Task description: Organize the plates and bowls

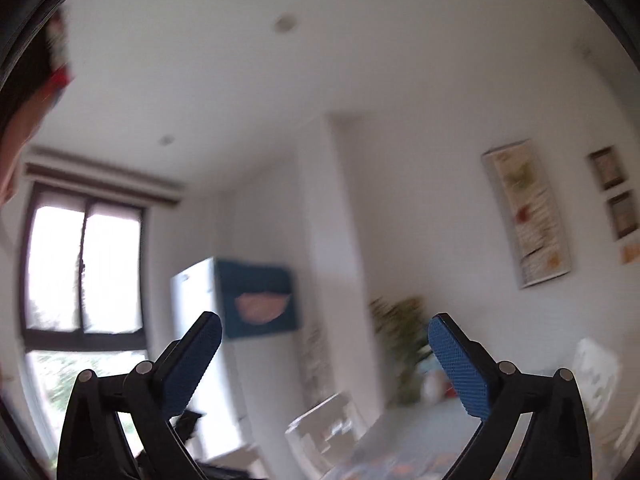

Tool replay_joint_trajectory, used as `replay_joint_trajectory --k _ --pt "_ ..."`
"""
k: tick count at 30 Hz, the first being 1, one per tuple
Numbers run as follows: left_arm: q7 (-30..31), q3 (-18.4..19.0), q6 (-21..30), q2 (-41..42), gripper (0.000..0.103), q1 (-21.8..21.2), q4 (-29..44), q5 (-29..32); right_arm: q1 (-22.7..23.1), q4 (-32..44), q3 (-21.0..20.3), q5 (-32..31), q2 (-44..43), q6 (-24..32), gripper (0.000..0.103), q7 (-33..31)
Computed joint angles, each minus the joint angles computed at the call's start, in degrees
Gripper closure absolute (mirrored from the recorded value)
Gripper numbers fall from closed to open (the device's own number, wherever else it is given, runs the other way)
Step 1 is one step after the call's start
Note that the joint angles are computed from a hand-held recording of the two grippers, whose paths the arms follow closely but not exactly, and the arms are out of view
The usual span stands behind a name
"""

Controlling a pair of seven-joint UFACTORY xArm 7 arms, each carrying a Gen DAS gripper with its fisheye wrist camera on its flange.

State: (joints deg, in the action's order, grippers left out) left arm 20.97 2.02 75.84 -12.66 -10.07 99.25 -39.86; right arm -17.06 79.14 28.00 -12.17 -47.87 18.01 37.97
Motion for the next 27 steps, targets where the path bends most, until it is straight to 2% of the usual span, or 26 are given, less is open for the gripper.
replay_joint_trajectory --k 3,7,9,10,12,15,18,20,23,25,27 --pt "-1.08 -1.76 -0.88 6.33 0.028 -1.02 9.48 -0.83 -6.24 0.77 -0.51 -0.04 -1.15 1.78 0.0 4.31" --pt "0.32 -5.43 -5.16 9.98 0.023 -1.85 13.93 1.24 -7.16 -3.63 -3.42 3.29 -1.45 3.84 0.0 12.23" --pt "1.32 -6.66 -5.64 11.38 0.021 -2.47 13.81 0.56 -5.82 -5.99 -4.86 5.2 -0.54 7.14 0.0 16.15" --pt "1.02 -7.0 -4.58 12.41 0.02 -2.57 13.68 -0.66 -3.25 -7.53 -6.17 7.08 0.7 11.09 0.0 17.67" --pt "-1.23 -7.56 -0.56 15.13 0.02 -2.32 14.3 -2.29 1.13 -11.2 -8.89 9.72 1.91 13.13 0.0 20.0" --pt "-7.41 -9.31 4.02 19.77 0.02 -2.84 14.13 1.21 6.37 -21.98 -13.01 15.43 2.03 7.02 0.0 27.44" --pt "-9.03 -10.31 2.31 21.61 0.02 -3.67 12.38 6.02 11.67 -31.61 -17.88 21.79 2.14 0.84 0.0 34.51" --pt "-9.64 -10.53 0.56 22.53 0.02 -3.95 11.64 8.62 15.35 -36.98 -20.96 24.4 2.57 -3.64 0.0 35.83" --pt "-10.46 -10.7 -1.85 24.72 0.02 -4.62 12.3 13.07 15.3 -39.88 -22.42 23.47 3.2 -1.6 0.0 36.03" --pt "-11.94 -10.55 -3.61 26.57 0.02 -5.34 12.65 16.98 14.31 -38.95 -22.85 21.48 4.25 2.21 0.0 35.1" --pt "-13.63 -10.62 -2.49 29.34 0.02 -5.21 14.76 18.34 14.09 -38.38 -23.02 20.02 4.78 5.1 0.0 34.18"
